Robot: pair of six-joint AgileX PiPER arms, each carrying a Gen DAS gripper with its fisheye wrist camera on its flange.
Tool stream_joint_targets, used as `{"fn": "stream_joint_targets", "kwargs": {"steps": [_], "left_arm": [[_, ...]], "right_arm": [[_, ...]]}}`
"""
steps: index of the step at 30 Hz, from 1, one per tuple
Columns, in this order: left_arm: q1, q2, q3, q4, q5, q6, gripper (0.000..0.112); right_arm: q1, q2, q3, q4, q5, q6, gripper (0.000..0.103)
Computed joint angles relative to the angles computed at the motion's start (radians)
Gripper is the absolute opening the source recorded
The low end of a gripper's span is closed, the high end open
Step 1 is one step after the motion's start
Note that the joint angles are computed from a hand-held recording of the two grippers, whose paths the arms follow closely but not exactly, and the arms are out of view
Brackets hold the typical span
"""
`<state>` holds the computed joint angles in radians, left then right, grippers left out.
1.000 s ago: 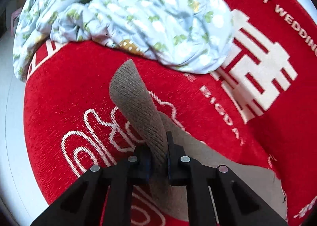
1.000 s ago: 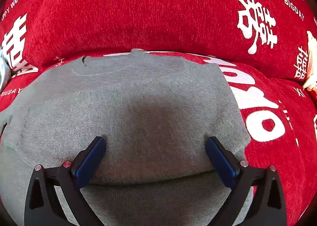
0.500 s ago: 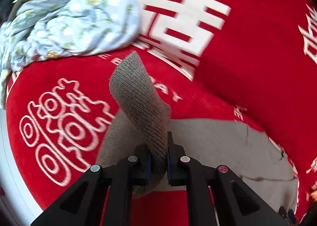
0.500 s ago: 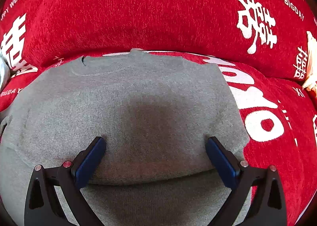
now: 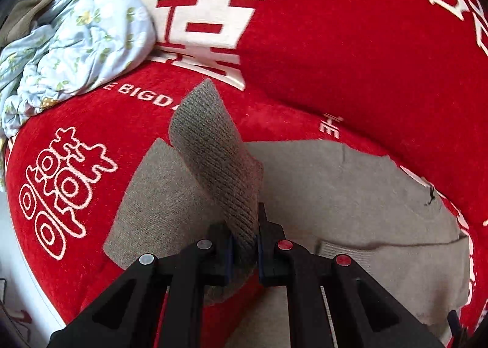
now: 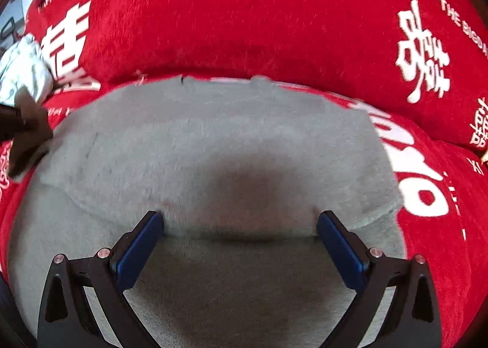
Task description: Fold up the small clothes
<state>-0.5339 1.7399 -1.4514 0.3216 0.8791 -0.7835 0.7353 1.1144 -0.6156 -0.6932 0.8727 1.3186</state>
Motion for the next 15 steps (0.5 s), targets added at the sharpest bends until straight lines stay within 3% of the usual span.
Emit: {"fn": "stream_joint_targets", "kwargs": {"steps": [15], "left_arm": [[-0.146, 0.088, -0.177, -0.003, 0.107, 0.002, 0.012]], "right_arm": [[-0.015, -0.036, 0.044, -0.023, -0.068, 0.038, 0.103]]}}
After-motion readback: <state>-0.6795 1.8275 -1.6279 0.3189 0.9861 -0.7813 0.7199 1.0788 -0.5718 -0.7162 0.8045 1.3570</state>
